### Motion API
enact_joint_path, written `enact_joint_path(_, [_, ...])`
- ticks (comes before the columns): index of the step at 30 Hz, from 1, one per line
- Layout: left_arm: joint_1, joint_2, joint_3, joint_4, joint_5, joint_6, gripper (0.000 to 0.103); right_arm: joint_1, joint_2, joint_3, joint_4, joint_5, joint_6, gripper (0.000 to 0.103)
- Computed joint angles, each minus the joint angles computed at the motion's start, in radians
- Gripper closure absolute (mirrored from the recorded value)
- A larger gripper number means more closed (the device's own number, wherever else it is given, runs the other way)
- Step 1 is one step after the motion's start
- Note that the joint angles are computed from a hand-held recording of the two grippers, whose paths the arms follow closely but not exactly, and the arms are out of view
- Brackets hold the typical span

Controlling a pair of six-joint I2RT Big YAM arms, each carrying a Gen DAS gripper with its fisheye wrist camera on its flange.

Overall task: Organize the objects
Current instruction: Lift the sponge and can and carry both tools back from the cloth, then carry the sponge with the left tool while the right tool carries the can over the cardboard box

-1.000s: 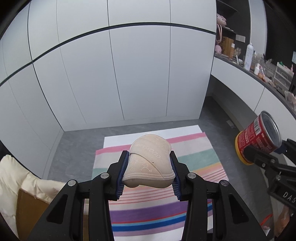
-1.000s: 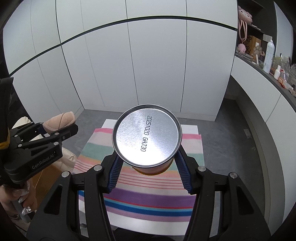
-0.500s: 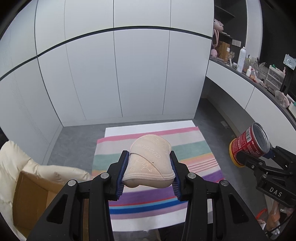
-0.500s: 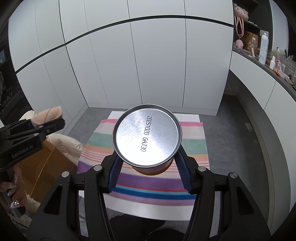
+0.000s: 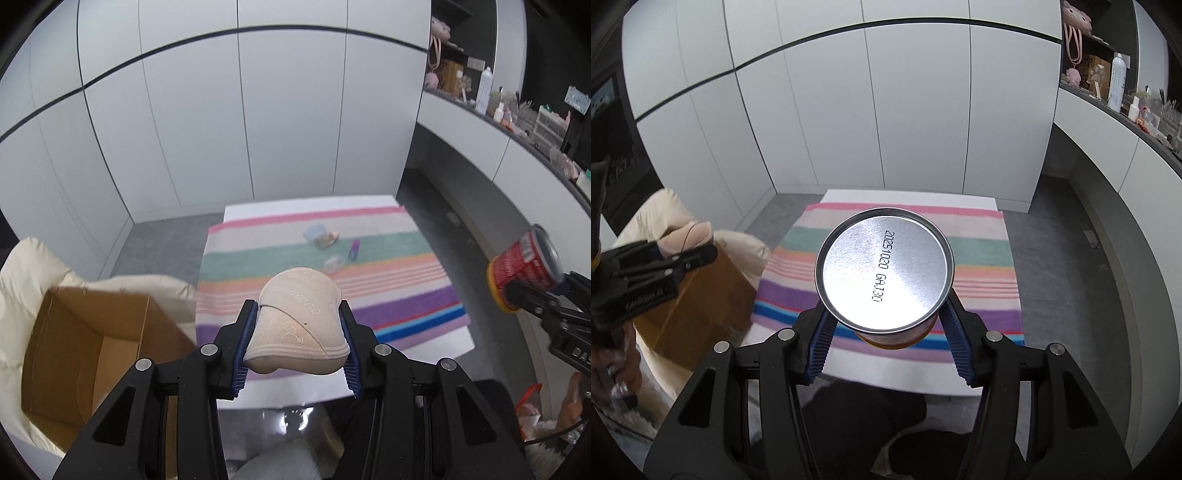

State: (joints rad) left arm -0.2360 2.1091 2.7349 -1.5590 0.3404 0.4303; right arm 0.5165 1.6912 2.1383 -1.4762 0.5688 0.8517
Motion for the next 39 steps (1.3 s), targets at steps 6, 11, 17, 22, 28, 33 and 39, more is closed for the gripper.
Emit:
enact_joint_path(6, [0.027, -0.114, -0.234, 0.094, 0.014, 0.028, 0.061, 0.032, -0.059, -0.117, 0.032, -0.038, 0.082, 0.046])
enact_joint_path(11, [0.024, -0.101, -0.219, 0.069, 0.032, 0.062, 0.061, 0.034, -0.062, -0.138, 0.008, -0.046, 0.106, 0.046])
enact_joint_path(17, [0.030, -0.054, -0.136, 0.010, 0.036, 0.050, 0.061, 0.027, -0.049, -0.125, -0.005, -0.056, 0.111, 0.046])
enact_joint_path(22, [0.034, -0.016, -0.075, -0.046, 0.038, 0.031, 0.061, 0.023, -0.032, -0.104, -0.011, -0.068, 0.096, 0.046])
enact_joint_path(28, [0.045, -0.030, -0.107, -0.042, 0.035, 0.023, 0.061, 0.035, -0.013, -0.080, -0.012, -0.068, 0.086, 0.046])
enact_joint_path(33, [0.067, -0.042, -0.137, -0.021, 0.022, 0.019, 0.061, 0.044, 0.020, -0.038, -0.010, -0.073, 0.070, 0.046])
enact_joint_path(39, [0.116, -0.032, -0.125, -0.024, 0.006, 0.006, 0.061, 0.059, 0.094, 0.061, -0.009, -0.088, 0.021, 0.046])
